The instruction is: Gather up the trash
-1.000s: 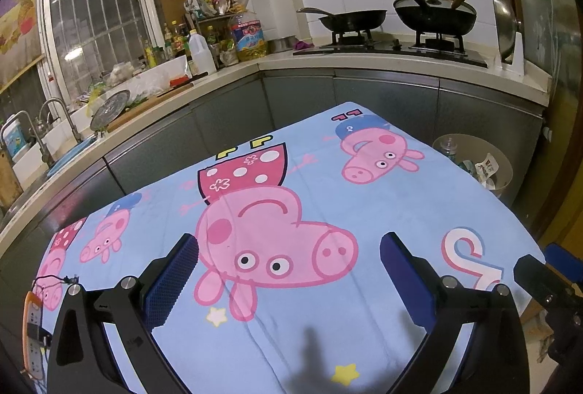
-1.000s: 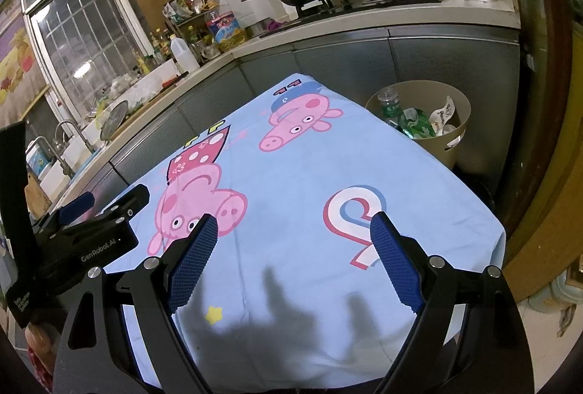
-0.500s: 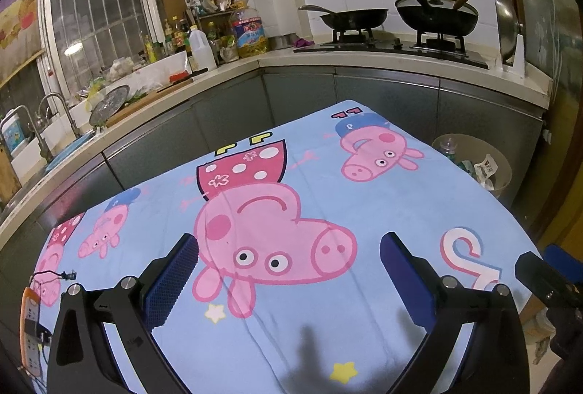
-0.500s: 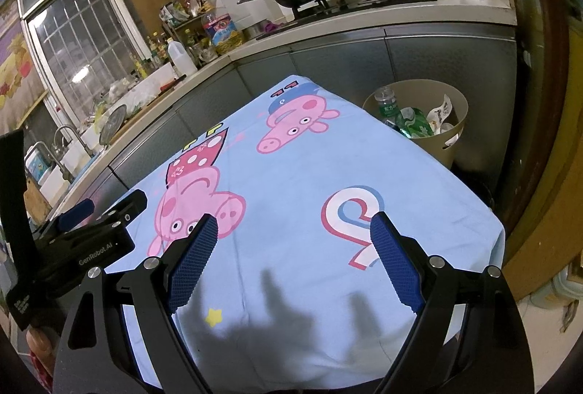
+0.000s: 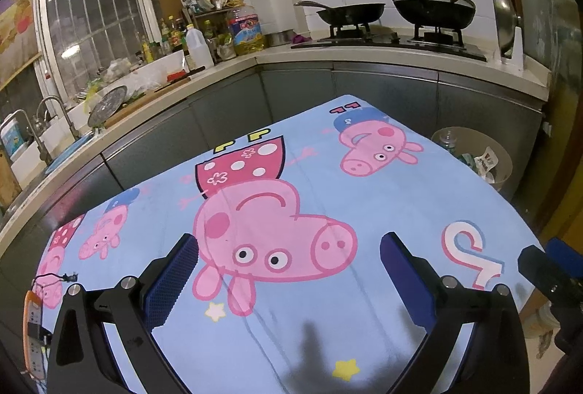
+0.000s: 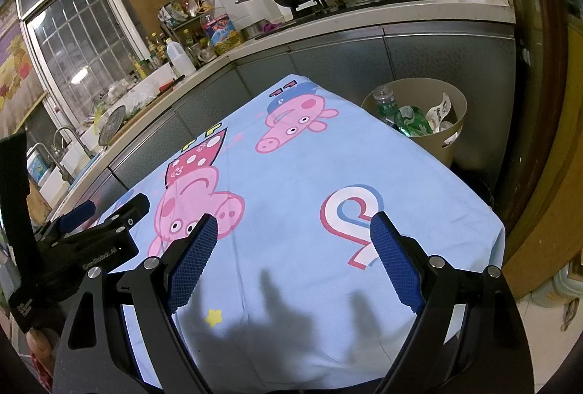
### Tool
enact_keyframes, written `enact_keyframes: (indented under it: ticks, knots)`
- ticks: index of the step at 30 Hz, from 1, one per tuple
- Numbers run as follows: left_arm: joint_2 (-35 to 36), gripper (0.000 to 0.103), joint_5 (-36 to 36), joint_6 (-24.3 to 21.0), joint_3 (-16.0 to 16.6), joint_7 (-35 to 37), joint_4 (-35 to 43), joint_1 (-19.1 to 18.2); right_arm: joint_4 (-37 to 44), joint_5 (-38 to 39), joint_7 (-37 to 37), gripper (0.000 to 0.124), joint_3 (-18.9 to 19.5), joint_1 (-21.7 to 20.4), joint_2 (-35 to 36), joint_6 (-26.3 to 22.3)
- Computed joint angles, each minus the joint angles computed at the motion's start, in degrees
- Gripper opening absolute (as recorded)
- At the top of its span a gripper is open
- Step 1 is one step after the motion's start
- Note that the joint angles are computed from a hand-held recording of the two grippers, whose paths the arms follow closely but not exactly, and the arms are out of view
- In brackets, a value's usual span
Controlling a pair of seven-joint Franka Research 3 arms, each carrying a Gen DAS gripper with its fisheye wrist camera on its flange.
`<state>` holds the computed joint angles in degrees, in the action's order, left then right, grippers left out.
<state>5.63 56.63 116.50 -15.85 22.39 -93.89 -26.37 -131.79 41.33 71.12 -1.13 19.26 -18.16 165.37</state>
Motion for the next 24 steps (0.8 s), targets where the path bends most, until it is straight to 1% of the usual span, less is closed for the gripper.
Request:
enact_keyframes:
  ticks: [5,14,24]
  knots:
    - [0.36,0.099,-0.14,-0.68,0.0,0.09,0.46,-0.12,-0.56,-0.15,0.5,0.085,0.15,0.01,-0.32,0.4]
    - [0.14,0.099,-0.62,-0.31,0.12,0.03,0.24,0.06,-0.52,-0.24,0.58,0.085,-0.08,0.22,-0.28,0.41]
    - [0.35,0.099,-0.49,-1.78,0.13,-0.07,0.97,-0.16,-0.56,-0.11,0.48,0.085,-0.15,0.31,-0.23,0.58]
